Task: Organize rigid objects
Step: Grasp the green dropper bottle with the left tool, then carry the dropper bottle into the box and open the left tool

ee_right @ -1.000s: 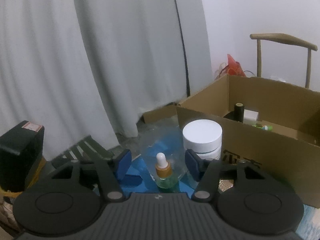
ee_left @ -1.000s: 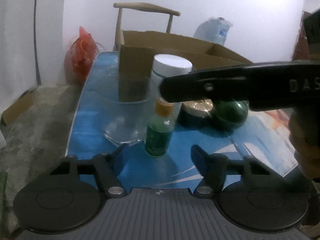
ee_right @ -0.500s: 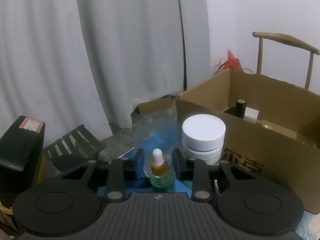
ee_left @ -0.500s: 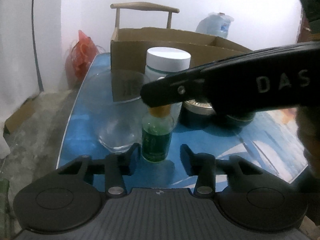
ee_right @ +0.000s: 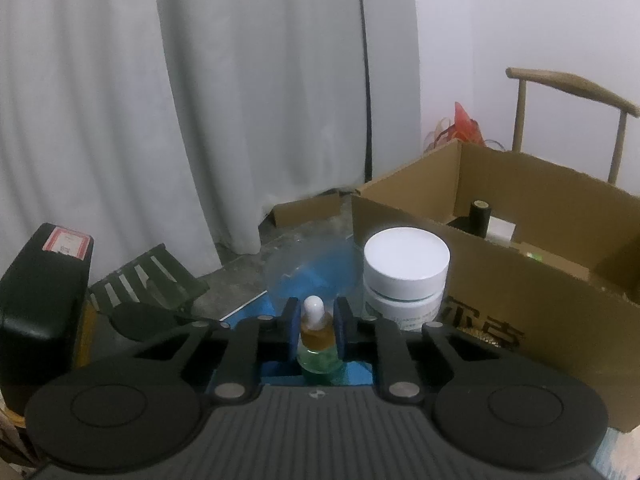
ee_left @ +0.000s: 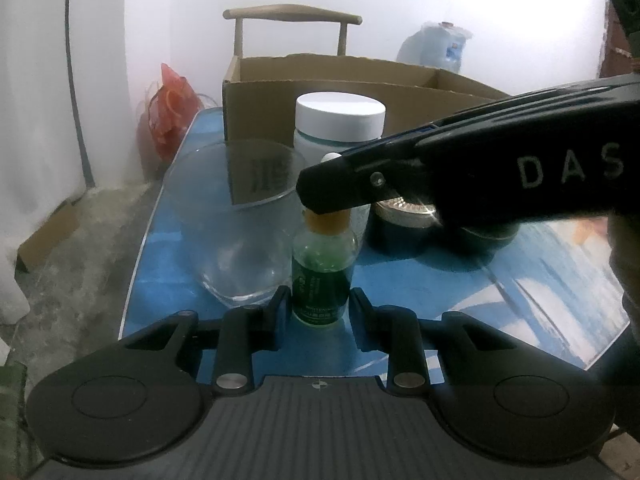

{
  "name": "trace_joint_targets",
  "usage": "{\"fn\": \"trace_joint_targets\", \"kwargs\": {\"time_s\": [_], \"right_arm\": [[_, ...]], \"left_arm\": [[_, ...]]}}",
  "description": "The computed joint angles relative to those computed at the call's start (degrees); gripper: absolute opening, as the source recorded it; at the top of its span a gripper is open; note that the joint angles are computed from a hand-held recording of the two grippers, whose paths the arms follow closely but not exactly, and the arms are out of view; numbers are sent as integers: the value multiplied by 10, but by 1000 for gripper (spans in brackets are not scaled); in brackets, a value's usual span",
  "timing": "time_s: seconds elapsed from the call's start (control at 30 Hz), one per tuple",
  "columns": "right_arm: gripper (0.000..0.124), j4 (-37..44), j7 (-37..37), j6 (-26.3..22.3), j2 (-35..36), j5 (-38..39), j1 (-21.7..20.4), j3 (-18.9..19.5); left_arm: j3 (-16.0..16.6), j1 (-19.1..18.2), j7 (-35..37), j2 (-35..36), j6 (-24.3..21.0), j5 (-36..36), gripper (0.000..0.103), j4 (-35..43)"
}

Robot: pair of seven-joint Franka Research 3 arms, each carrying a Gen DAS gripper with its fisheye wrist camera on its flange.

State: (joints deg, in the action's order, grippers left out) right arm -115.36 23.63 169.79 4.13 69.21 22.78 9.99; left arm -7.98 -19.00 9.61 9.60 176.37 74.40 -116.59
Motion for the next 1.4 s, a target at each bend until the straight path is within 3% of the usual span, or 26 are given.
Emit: {"fn": "trace_joint_targets", "kwargs": {"time_s": [0.33, 0.57, 0.67, 0.83, 0.97, 1.03, 1.17, 1.27, 1.4], "right_arm": [[17, -23, -32, -29, -47, 25, 7, -11], [17, -7, -113, -85, -89, 89, 14, -37], [17, 22, -135, -106, -90, 105, 10, -47], [17, 89, -119, -124, -65, 90, -8, -55], [17, 154, -48, -134, -22, 32, -33, -58], [17, 182, -4, -140, 2, -4, -46, -56], [17, 234, 94, -156, 57, -80, -74, -53], [17, 266, 156, -183, 98, -112, -98, -47], [17, 310, 232, -226, 154, -133, -131, -36]], "left_arm": [[-18, 9, -4, -53, -12, 21, 29, -31], [-44, 38, 99, -108, -11, -60, 29, -40], [-53, 46, 114, -107, -21, -53, 29, -7], [-56, 46, 286, -66, -11, -213, 29, 61], [-72, 43, 436, 4, -36, -344, 29, 153], [-103, 58, 531, 49, -62, -432, 29, 206], [-125, 51, 635, 132, -136, -510, 29, 312], [-132, 40, 693, 188, -213, -562, 29, 389], [-115, 9, 734, 256, -320, -604, 29, 494]]}}
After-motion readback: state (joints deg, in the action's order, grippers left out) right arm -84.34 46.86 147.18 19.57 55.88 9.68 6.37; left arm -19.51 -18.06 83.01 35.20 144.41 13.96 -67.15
